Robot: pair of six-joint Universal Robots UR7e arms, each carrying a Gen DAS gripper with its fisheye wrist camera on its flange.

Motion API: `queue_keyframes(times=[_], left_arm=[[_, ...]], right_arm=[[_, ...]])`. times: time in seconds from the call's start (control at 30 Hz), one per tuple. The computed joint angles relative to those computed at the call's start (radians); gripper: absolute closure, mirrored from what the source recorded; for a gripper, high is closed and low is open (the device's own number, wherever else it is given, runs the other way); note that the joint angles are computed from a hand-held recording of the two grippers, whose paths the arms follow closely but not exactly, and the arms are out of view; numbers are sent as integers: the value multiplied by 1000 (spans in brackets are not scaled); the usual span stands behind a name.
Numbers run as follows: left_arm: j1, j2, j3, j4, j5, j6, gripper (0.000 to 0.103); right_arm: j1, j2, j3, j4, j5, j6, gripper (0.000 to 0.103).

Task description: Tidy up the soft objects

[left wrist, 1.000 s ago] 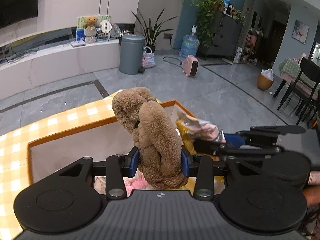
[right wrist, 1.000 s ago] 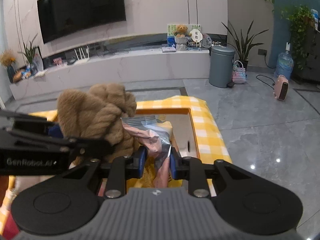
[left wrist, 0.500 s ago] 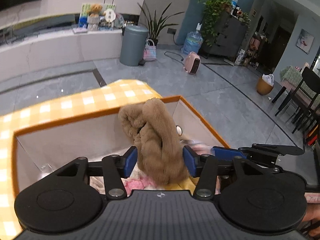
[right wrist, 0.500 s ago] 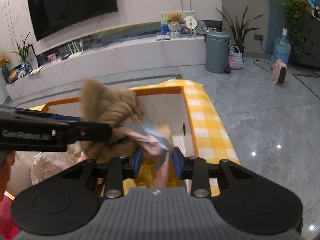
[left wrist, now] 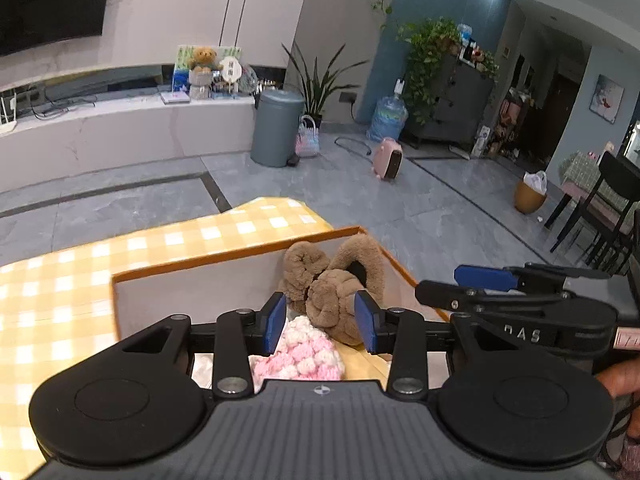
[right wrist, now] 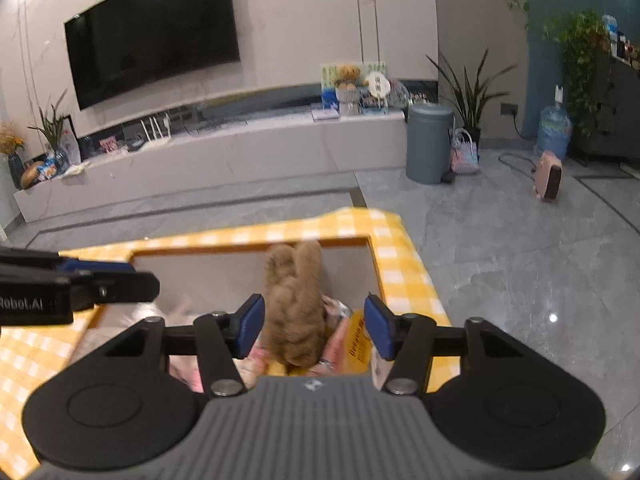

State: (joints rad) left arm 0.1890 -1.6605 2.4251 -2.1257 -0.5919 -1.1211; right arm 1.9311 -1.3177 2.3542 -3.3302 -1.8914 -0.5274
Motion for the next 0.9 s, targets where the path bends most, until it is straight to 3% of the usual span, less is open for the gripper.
queue_keyframes(times=[0.3,0.6,0.77,0.9], left_arm=[[-270,-139,-64,497,59,-305,55],[-564,-136,-124,1067,74,-799,41],[-673,-97,-120,1186,2,-989,28],[-752,-58,-106,1243,-98,-1100,16]], right_arm=[[168,-142,59,-10,-8,70,15],[351,-273,194,-51,-120,212,6],[488,-282,259,-98,-232,338,3],[604,-235,321,-188,-312,399,3]])
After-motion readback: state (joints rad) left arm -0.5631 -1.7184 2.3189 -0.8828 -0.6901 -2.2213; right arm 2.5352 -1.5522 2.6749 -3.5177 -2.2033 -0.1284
